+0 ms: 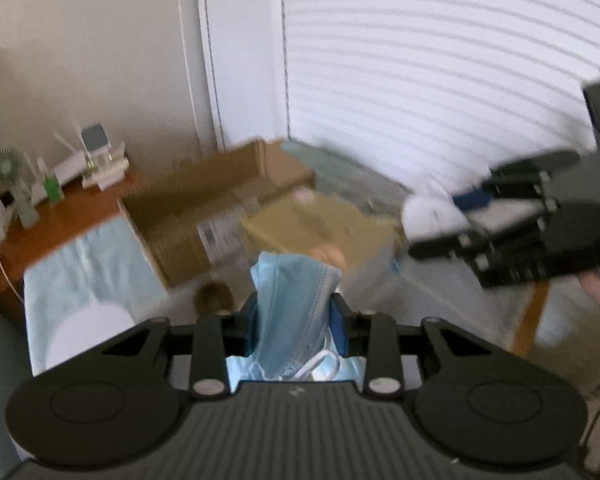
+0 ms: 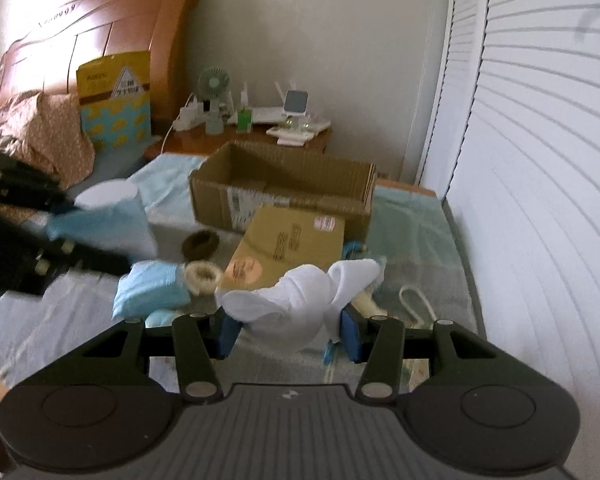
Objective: Organize soft objects
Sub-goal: 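Drop blue mask into cardboard box with left gripper while right gripper drops sock there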
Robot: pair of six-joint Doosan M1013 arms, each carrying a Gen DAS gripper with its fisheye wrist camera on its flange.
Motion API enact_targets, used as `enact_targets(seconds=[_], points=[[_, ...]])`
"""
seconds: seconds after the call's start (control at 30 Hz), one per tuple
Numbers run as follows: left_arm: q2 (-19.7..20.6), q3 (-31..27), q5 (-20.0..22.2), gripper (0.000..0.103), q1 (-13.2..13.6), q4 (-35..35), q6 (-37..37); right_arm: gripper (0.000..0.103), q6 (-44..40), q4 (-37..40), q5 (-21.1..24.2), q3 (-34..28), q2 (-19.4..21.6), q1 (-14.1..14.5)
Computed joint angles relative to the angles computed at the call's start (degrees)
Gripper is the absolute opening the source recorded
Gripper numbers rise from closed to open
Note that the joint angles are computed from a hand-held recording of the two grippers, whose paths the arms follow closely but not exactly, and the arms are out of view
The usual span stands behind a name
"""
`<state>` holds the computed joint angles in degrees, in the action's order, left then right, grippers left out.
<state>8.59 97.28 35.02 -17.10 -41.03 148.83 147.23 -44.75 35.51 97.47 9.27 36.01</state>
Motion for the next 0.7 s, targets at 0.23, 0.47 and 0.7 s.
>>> enact_targets(seconds=[0.23,0.47,0.7], points=[[6.2,-9.1,-2.5,0.034,-0.9,3.6,-5.6,0.055,0.8,-1.1,-1.1,-1.4,1.0,-1.5],[13.3,-18.0,-2.3,0.034,-1.2,11.7,-20.9,0.055,0.9,-1.1,-1.4,-2.3,1.9,-2.5],[16.1,-20.1,-5.3,0.066,-1.6,21.2,-34.9,0.056,-0.8,0.6,-1.5,-3.3,3.0,-3.3]])
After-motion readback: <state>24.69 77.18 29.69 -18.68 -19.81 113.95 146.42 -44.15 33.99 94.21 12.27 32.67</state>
